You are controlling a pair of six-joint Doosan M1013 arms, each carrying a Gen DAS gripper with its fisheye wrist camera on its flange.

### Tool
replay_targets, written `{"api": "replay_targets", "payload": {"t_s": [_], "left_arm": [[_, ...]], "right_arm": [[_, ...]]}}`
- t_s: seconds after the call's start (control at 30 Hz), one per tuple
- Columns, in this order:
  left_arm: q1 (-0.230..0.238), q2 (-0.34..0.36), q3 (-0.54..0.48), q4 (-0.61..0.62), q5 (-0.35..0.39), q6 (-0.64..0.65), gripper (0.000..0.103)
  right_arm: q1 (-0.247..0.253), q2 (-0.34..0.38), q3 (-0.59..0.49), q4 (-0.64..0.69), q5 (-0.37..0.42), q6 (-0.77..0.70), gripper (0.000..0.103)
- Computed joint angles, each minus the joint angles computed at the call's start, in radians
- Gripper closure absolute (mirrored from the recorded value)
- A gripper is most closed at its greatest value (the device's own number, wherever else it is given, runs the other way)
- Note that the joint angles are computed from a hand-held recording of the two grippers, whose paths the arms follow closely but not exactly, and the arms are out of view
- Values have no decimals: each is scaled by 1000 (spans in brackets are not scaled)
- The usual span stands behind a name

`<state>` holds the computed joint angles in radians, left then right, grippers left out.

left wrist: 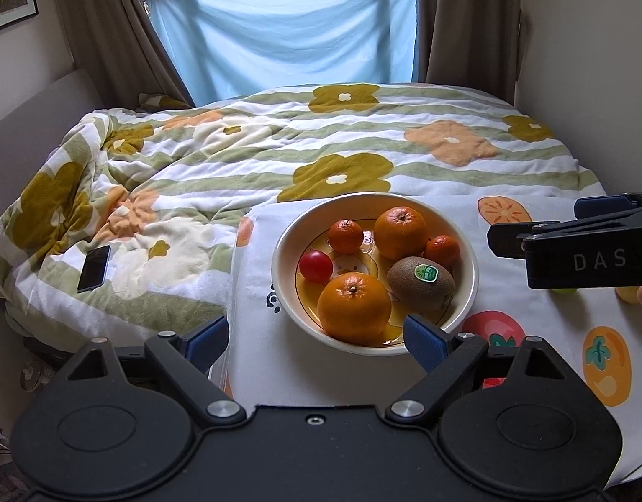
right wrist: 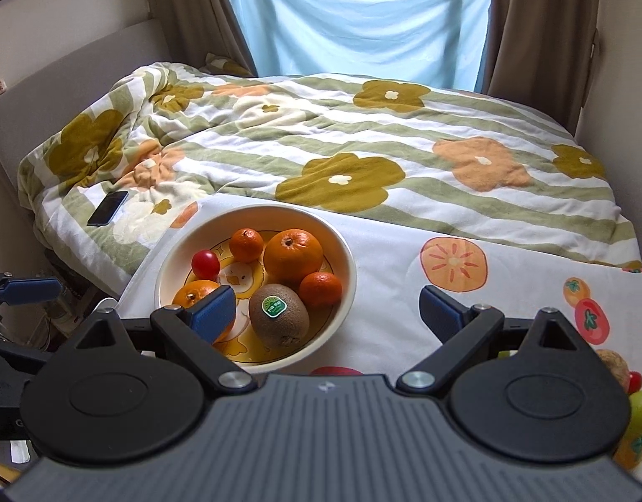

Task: Organize fruits
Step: 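Withdraw both open tools from the bowl toward the apples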

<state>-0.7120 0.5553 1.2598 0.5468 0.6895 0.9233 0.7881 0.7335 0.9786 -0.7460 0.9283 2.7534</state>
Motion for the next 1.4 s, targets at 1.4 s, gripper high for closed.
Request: {"api": "replay_targets", "payload": {"t_s": [1.4], "left_arm": [[-199, 216, -253, 156, 90, -230, 9]], "right_arm": [[-114, -331, 654, -190, -222, 241, 0]]}}
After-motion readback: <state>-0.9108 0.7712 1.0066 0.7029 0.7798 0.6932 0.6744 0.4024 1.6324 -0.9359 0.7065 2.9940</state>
